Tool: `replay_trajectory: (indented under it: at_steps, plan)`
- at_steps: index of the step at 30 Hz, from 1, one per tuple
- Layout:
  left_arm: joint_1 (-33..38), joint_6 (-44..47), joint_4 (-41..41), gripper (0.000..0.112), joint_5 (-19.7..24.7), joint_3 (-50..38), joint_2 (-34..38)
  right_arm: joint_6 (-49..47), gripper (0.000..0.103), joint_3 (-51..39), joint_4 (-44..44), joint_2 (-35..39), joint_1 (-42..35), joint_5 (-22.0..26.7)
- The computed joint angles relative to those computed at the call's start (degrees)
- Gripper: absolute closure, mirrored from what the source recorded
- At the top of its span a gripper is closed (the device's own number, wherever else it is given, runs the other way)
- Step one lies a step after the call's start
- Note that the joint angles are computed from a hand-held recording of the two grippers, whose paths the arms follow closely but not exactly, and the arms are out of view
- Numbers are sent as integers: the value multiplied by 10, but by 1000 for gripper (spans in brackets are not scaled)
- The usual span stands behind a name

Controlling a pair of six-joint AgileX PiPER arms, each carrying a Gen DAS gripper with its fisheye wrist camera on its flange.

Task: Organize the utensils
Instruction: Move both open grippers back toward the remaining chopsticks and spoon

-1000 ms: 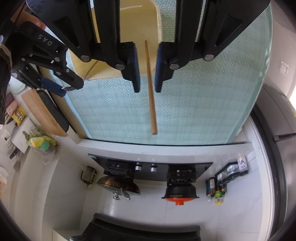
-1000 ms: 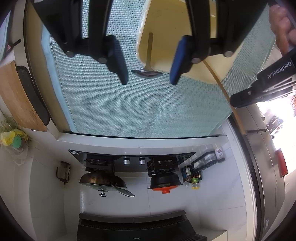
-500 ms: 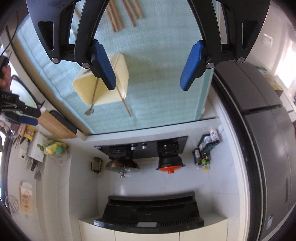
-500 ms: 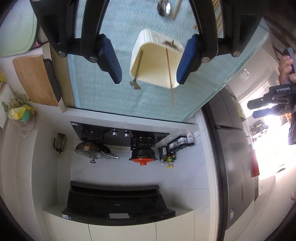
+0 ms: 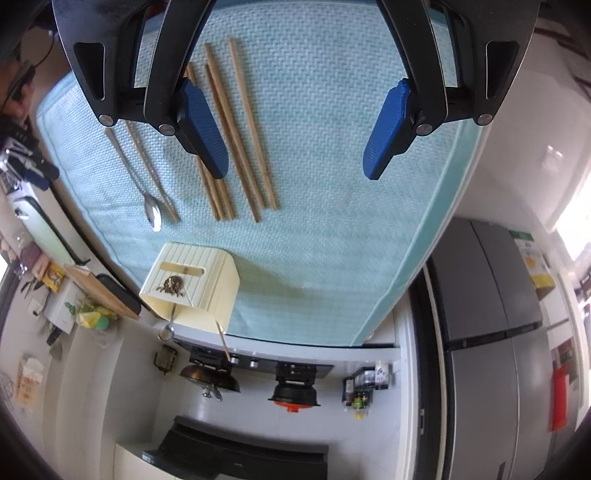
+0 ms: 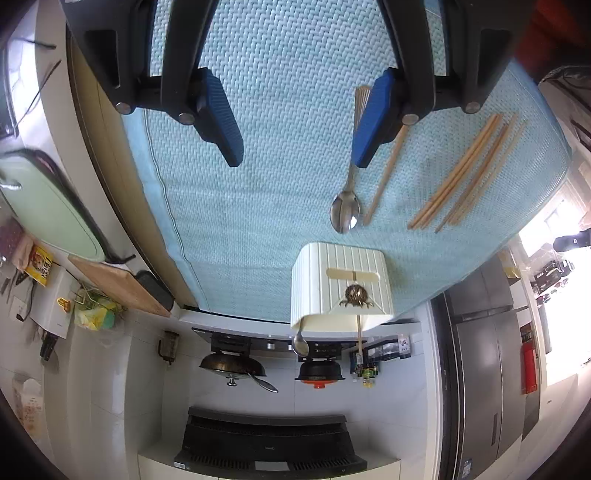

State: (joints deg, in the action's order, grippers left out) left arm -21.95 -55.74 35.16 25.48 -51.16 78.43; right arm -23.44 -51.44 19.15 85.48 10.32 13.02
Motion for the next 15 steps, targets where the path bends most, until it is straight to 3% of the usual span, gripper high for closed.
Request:
replay_trajectory:
  at_steps: [2, 8, 15]
  plan:
    - [-7, -37, 19, 35, -5, 4, 13, 55, 40, 22, -47, -1, 7, -15]
    - [-25, -92, 75, 35, -5, 7, 29, 46, 40, 41, -28, -3, 22, -26]
    - [-9, -90, 66, 35, -14, 15, 41, 52, 40, 29, -24, 16, 40, -30]
